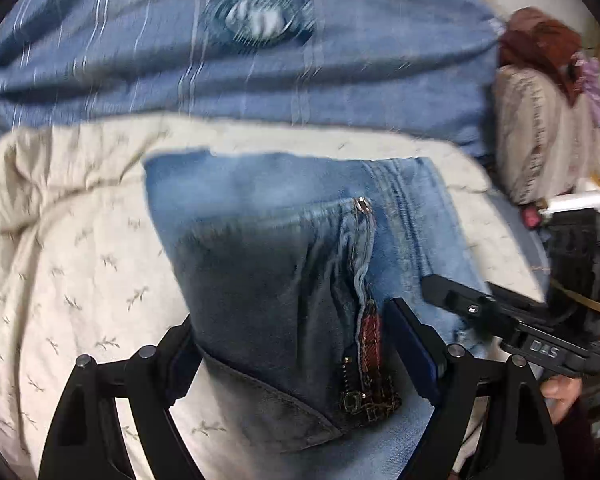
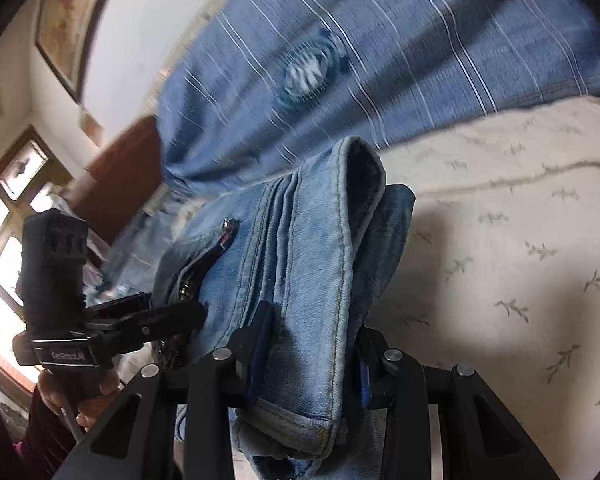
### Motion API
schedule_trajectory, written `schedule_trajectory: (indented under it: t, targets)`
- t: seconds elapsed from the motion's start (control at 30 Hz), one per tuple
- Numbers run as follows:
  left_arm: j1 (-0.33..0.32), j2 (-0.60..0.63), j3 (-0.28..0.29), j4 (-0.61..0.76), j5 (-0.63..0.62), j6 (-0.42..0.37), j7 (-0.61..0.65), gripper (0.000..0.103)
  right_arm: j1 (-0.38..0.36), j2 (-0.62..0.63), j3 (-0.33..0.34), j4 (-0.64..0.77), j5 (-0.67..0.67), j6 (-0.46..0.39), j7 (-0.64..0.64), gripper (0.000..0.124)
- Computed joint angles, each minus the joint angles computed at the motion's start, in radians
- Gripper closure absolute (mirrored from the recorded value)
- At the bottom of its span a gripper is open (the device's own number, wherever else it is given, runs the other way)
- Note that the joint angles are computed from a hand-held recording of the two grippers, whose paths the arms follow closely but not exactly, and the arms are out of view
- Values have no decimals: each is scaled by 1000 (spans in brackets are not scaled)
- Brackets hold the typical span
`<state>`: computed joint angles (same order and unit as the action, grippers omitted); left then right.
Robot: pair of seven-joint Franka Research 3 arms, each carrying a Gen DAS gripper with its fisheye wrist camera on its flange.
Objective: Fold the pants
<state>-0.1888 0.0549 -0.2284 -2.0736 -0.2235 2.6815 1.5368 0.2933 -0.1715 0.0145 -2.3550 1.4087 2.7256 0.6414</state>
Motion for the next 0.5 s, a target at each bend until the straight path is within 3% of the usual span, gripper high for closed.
schedule_trajectory:
  t: [0.07, 0.2, 0.27, 0.43, 0.5]
  targets:
    - [-5, 32, 10, 2, 90, 22, -75, 16, -2, 36, 15, 6, -77, 31, 84, 85]
    - [7, 31, -4, -10, 69, 53, -56, 16, -3, 60, 17, 15, -96, 44, 132, 81]
    - [1, 14, -3, -20, 105, 53, -83, 16, -4, 55, 20, 8, -124, 59, 161, 72]
    - [-12, -126, 8, -140, 233, 139, -192, 16, 31, -50, 34, -86, -157, 206, 180, 65]
    - [-3, -201, -3, -195, 352, 171, -295, 13, 67, -125, 53, -148, -152, 343, 162, 64]
